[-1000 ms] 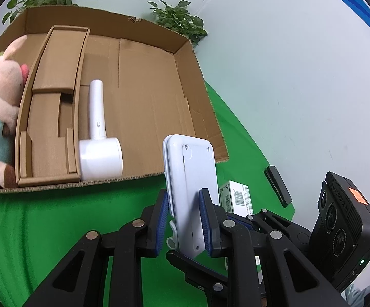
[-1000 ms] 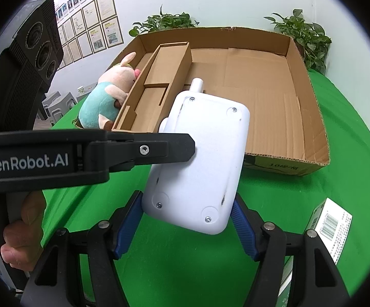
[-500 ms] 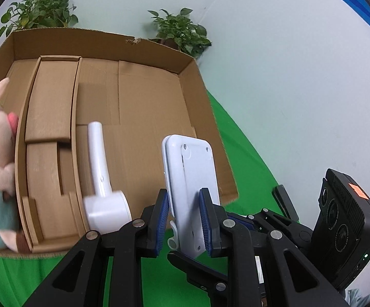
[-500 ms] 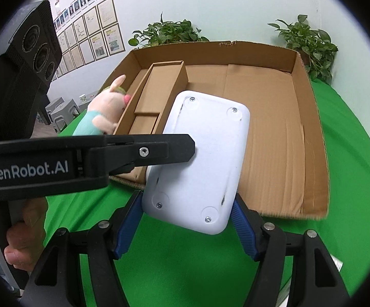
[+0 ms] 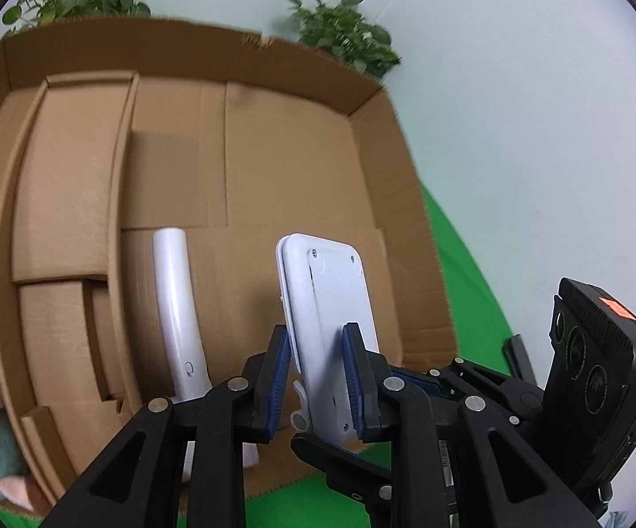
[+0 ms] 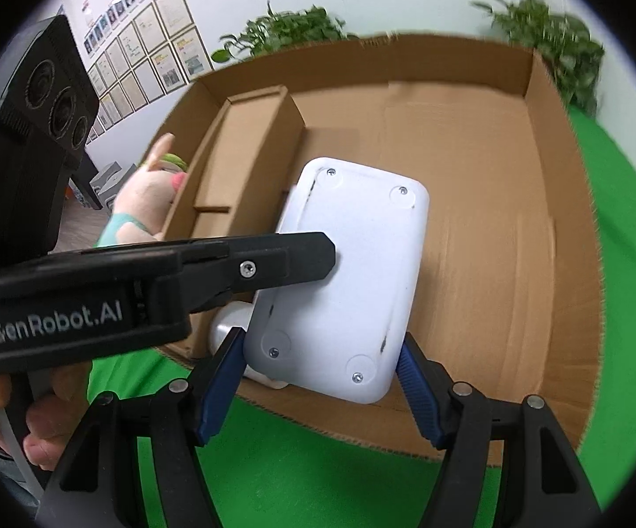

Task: Organize objects
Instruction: 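Lower the white device into the tray beside the hair dryer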

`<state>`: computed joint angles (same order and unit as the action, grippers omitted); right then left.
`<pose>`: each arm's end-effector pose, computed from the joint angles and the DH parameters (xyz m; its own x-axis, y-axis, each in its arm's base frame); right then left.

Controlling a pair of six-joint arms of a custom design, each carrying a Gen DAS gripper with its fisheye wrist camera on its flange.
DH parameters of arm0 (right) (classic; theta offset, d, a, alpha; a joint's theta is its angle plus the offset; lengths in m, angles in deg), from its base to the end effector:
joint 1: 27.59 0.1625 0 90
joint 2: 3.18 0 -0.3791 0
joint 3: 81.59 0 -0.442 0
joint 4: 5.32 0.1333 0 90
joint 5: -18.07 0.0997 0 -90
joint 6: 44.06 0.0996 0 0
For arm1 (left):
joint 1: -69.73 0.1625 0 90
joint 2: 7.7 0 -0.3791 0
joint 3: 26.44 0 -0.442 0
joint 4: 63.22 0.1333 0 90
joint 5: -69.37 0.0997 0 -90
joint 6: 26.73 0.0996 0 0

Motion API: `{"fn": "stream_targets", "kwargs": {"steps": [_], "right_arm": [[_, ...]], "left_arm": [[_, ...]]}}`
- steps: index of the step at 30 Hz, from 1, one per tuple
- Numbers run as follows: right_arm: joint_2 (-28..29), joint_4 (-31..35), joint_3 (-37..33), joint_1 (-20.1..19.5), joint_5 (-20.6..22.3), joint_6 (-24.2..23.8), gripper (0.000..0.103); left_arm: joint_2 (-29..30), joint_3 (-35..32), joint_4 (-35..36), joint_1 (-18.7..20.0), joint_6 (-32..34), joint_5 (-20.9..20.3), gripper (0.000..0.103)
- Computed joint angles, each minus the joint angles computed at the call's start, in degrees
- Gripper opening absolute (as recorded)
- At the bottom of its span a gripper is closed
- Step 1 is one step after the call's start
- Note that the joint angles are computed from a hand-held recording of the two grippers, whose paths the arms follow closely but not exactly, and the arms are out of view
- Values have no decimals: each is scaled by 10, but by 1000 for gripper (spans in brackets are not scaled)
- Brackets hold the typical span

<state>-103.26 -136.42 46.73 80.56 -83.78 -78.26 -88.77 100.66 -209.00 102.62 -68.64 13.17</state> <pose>0.2449 -0.3848 0.2538 -0.6103 -0.7369 0.2907 -0.7819 0.6193 -0.0716 -0.2989 -0.4180 0.1542 -0.9475 0.1237 -0.2949 0.2616 0.8302 -0.4922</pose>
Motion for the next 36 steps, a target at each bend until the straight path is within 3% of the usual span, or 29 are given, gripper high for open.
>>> {"fn": "stream_targets", "kwargs": {"steps": [16, 24, 31, 34, 36], "right_arm": [[54, 53, -19, -39, -14, 11, 67], [55, 68, -17, -42, -17, 20, 68], [37, 64, -11, -43, -16, 14, 68], [34, 46, 0, -32, -37, 5, 65], [31, 38, 6, -30, -40, 2, 54]], "left_arm": [[44, -17, 29, 44, -31, -25, 21], [46, -27, 62, 39, -38, -17, 21], [16, -9, 74, 12, -39, 5, 21], [6, -6, 87, 0, -40, 19, 21], [-2, -1, 89, -6, -41, 24, 21]]}}
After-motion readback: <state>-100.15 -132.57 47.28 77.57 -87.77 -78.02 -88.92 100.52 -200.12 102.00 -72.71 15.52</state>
